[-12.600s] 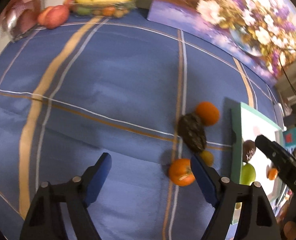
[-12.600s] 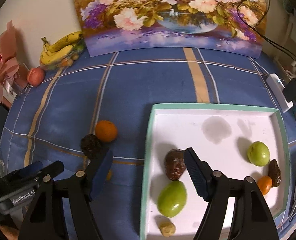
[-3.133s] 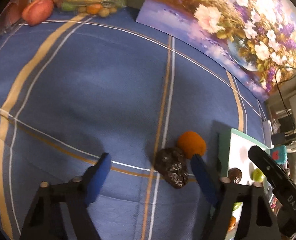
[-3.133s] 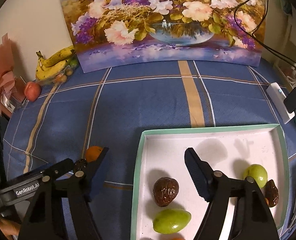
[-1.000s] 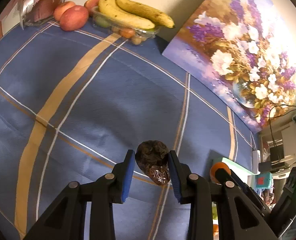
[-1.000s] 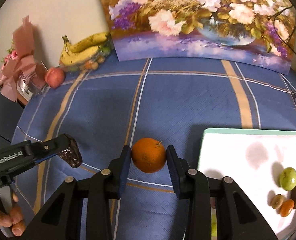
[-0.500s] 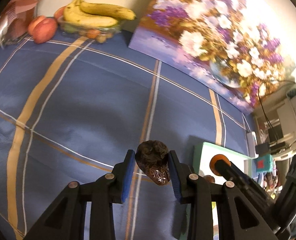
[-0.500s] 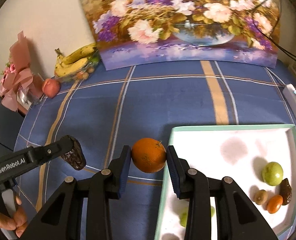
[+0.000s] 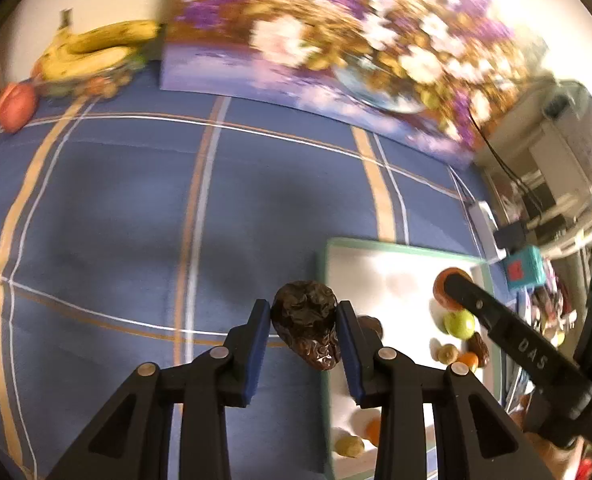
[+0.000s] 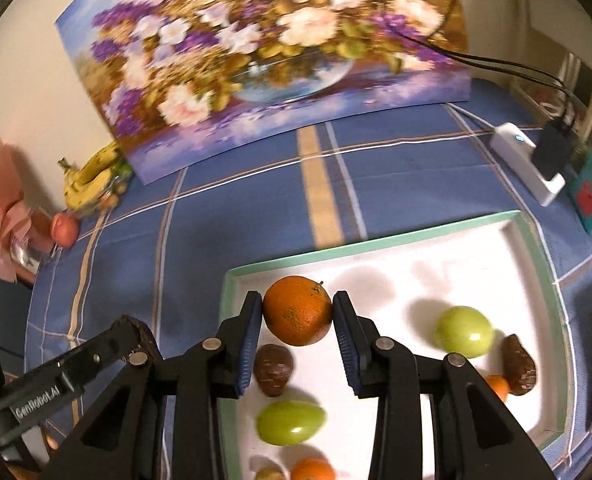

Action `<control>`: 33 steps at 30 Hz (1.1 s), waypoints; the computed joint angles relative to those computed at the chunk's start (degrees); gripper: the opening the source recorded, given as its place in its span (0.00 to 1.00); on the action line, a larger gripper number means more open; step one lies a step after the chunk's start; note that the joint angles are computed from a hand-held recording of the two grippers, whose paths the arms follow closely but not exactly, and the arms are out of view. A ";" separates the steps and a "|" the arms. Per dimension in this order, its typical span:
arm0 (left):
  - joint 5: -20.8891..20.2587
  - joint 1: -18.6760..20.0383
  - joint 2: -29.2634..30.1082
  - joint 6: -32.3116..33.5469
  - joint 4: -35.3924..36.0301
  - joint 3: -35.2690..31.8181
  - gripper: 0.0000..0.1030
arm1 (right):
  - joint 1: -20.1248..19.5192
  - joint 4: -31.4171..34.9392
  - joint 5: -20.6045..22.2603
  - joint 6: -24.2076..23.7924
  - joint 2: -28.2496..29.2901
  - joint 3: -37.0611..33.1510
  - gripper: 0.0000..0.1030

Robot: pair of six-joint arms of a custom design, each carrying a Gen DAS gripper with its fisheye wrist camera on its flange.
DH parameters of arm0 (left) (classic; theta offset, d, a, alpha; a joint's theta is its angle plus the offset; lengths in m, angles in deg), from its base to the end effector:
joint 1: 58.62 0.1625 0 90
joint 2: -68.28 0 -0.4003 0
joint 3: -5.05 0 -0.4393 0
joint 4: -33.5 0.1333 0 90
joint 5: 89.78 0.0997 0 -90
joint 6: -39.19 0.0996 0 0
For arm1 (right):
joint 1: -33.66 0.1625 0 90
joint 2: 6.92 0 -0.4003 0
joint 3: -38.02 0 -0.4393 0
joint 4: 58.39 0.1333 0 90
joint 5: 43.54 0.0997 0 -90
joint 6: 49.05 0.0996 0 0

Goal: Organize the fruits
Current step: 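Carry the date and mandarin over the white tray with both tools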

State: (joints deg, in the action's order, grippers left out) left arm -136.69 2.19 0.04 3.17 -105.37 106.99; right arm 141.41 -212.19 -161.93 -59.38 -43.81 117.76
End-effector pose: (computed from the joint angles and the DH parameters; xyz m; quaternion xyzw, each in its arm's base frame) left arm -0.1311 -0.6474 0.2464 -0.1033 0.9175 -0.2996 0.2405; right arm 0.3156 -0.7040 0.0579 0.1880 -0.9356 0.1915 0.2292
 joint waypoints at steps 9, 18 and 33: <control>-3.95 -0.05 3.43 1.02 3.57 -2.51 0.35 | -1.26 1.11 -1.33 1.01 -1.95 0.65 0.37; -4.92 -0.15 4.99 0.52 7.98 -3.50 0.35 | -2.20 5.31 -3.15 3.23 -2.67 0.91 0.37; -4.83 -0.04 6.72 -0.10 12.91 -4.82 0.35 | -2.90 9.84 -5.20 4.66 -1.13 -0.23 0.37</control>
State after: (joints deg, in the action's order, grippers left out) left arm -141.52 2.15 6.76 3.06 -92.45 102.17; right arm 138.52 -202.34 -167.13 -54.72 -44.94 117.52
